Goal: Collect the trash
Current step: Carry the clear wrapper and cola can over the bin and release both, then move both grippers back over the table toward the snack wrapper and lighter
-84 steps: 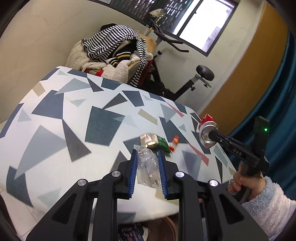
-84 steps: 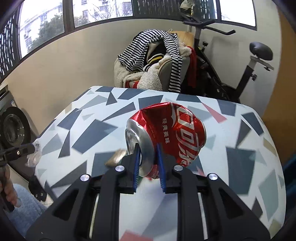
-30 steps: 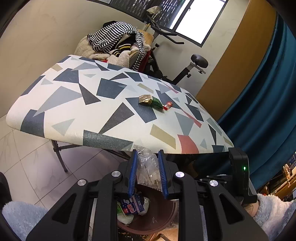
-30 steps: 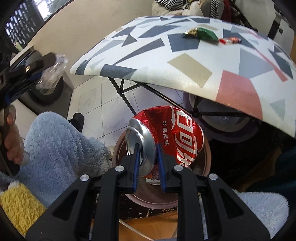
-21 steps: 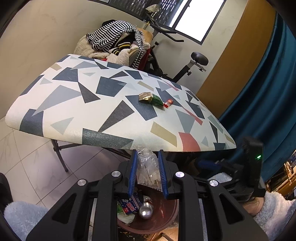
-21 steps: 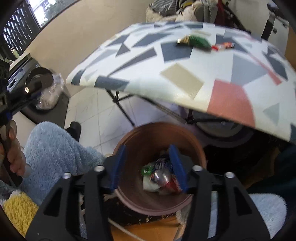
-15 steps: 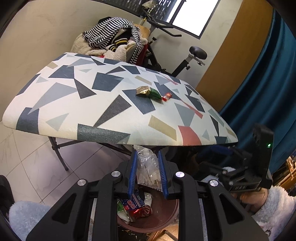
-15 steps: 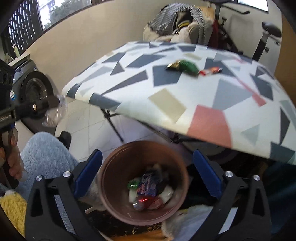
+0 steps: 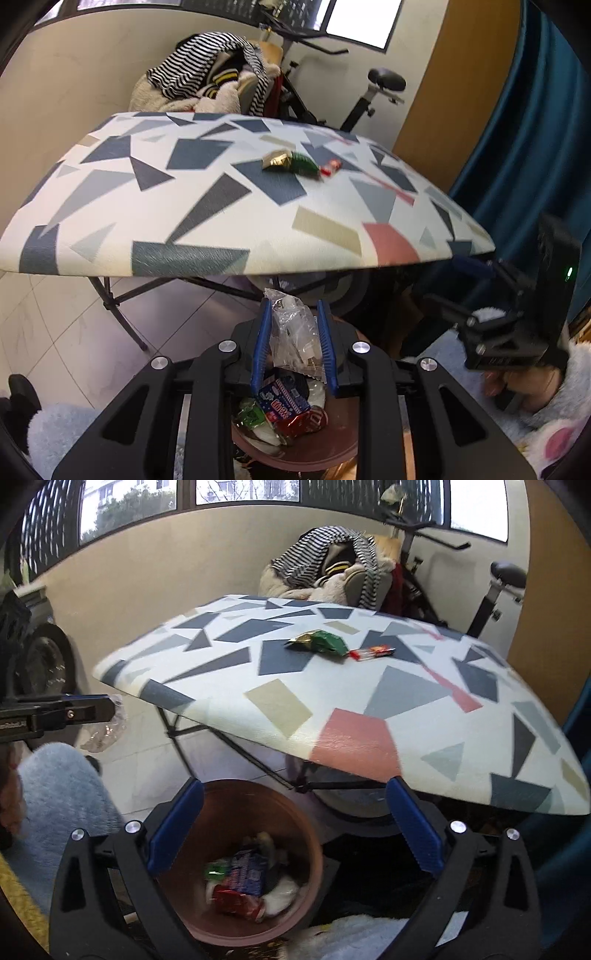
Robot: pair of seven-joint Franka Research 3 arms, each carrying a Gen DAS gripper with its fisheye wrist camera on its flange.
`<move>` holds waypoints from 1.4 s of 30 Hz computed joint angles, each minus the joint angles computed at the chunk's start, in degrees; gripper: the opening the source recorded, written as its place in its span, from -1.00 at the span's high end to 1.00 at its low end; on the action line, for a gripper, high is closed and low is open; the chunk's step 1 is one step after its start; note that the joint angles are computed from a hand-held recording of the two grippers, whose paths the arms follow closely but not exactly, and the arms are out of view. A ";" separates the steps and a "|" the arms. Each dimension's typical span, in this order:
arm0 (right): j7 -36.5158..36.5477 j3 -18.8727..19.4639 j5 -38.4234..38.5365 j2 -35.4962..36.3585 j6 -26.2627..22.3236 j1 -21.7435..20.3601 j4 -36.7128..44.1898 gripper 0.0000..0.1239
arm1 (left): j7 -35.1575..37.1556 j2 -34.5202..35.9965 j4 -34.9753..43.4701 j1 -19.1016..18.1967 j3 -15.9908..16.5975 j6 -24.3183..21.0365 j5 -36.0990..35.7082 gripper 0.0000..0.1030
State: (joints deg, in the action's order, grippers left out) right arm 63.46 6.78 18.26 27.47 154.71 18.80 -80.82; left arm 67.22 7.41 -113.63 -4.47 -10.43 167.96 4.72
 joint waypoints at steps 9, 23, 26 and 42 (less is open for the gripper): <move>4.40 -0.67 0.47 1.02 -0.96 -0.47 1.40 -0.57 | 8.65 3.54 1.77 2.11 -3.15 -2.38 -9.17 0.54; 6.67 -1.15 -1.11 2.68 -2.14 -0.14 3.23 -0.57 | 3.78 3.06 1.40 -0.36 -0.10 -1.82 -3.50 0.02; 7.12 -1.27 -1.39 2.85 -2.23 -0.08 3.43 -0.57 | -0.80 2.73 1.17 -1.09 1.36 -1.54 0.71 -0.17; 10.71 -1.74 -1.35 4.84 -4.81 -0.40 7.61 -0.57 | -9.26 4.10 8.23 1.84 2.10 -5.89 5.80 -0.79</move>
